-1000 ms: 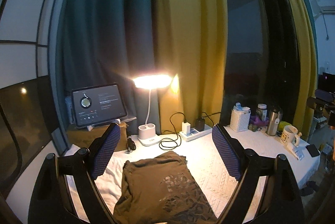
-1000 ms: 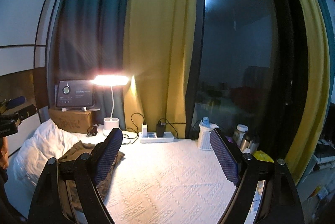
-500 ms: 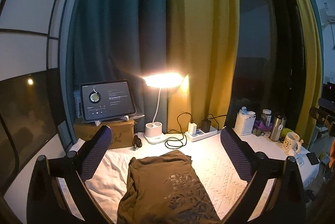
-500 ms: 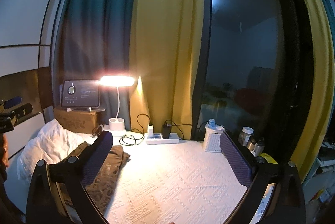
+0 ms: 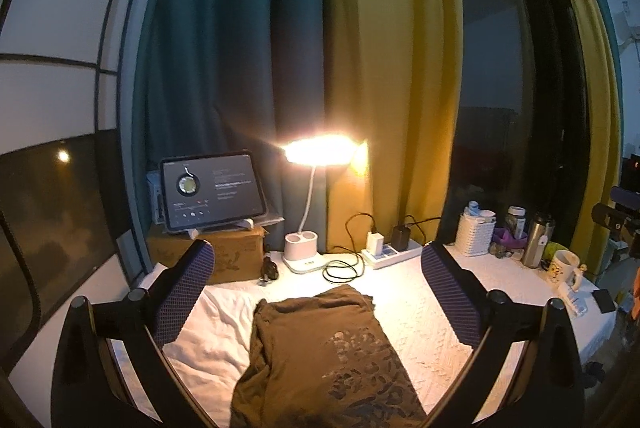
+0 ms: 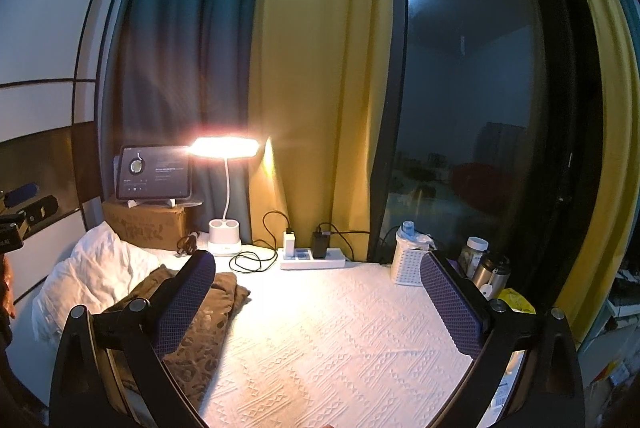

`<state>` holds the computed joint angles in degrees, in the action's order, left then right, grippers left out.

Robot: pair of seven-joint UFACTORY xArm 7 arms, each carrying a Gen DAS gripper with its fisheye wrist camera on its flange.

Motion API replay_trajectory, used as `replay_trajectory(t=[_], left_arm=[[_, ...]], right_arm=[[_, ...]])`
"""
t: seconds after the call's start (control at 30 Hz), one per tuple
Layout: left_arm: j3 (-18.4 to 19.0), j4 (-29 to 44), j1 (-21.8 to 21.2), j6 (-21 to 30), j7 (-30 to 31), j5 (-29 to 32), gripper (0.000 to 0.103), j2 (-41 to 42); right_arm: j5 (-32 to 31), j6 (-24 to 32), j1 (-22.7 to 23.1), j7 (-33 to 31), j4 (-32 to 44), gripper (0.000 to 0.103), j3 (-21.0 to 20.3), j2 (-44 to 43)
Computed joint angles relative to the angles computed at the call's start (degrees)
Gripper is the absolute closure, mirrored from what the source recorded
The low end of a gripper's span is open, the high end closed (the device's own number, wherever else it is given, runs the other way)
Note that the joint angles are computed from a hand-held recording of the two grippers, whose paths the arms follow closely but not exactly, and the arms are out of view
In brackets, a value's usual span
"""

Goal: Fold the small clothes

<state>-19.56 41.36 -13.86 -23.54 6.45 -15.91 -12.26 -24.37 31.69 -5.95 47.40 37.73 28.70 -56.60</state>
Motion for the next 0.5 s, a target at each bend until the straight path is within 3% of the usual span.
replay_trajectory(t=[0.13,0.5], left_arm=[[3.02,-0.22,-2.15,-0.21,-3.22,3.27,0.001,0.32],[2.07,-0.06,-1.59,-0.13,-3.51,2.29,0.001,0.87]], right_arm=[[-0.11,-0.3,0.0,-0.18,-0.1,0.0,-0.32,0.24],[-0.64,-1.28,-0.81,0.45,-0.15,0.0,0.17,0.86]])
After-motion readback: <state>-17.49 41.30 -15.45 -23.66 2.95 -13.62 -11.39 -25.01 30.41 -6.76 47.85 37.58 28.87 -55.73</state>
